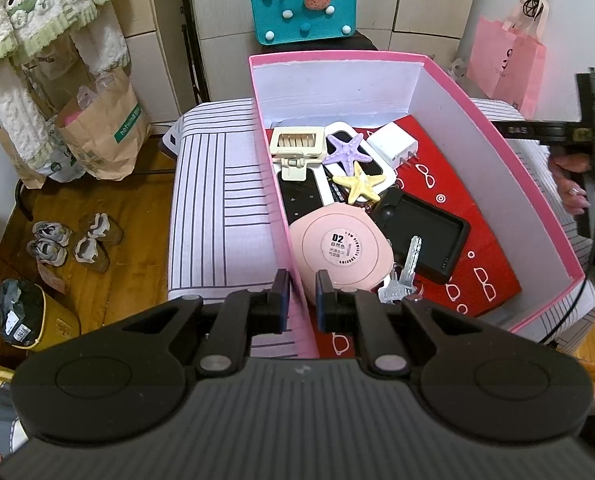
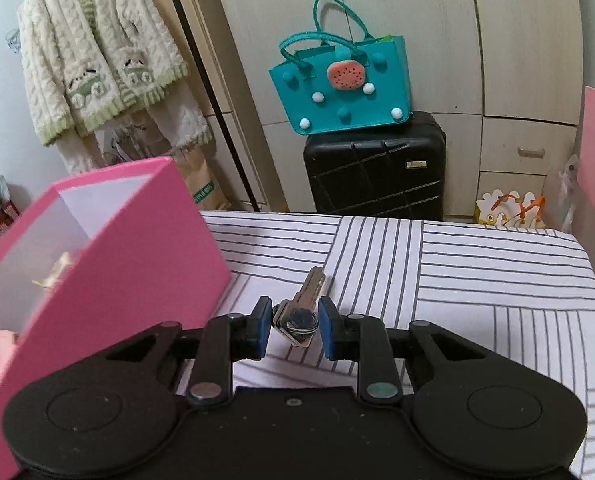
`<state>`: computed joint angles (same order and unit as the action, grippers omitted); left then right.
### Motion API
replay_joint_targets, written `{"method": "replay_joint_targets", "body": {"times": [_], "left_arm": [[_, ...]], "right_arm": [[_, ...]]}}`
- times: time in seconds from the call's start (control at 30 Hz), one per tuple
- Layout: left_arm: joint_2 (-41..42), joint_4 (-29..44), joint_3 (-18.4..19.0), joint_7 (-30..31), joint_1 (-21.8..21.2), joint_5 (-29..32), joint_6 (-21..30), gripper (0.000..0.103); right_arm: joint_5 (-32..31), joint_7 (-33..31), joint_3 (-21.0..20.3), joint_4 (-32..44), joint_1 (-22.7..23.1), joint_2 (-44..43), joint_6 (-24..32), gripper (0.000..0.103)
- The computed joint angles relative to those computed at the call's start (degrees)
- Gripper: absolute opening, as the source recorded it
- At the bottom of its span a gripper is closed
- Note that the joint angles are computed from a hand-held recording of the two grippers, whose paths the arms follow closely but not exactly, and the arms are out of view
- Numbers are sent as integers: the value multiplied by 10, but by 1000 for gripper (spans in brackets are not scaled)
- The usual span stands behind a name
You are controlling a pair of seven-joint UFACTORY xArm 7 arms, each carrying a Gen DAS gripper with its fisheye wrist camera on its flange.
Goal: Organize rigid objects
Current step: 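Carry the silver key into the box and release it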
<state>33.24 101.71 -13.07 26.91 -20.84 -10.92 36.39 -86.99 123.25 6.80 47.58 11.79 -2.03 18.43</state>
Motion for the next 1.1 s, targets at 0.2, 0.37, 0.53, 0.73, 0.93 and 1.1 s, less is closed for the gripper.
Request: {"method": "replay_joint_targets", "body": {"times": [0.2, 0.37, 0.53, 0.73, 0.93, 1.1], "left_arm": [[-2, -9, -7, 7, 8, -15, -10, 11], [-10, -33, -15, 20, 16, -32, -39, 11], [-11, -39, -21, 26, 23, -46, -47, 11], [-11, -41, -22, 28, 25, -53, -48, 11], [-11, -40, -24, 30, 29, -61, -45, 11], [-13, -44, -25, 33, 30, -66, -47, 11]], "right_arm": [[9, -1, 20, -30, 7, -67, 10, 29], [36, -28, 52, -37, 13, -123, 30, 29], [18, -23, 72, -11, 7, -142, -4, 29], [7, -26, 77, 44, 14, -91, -67, 29], [127, -169, 64, 90, 47, -11, -100, 29], [243, -317, 55, 119, 82, 34, -49, 29]]}}
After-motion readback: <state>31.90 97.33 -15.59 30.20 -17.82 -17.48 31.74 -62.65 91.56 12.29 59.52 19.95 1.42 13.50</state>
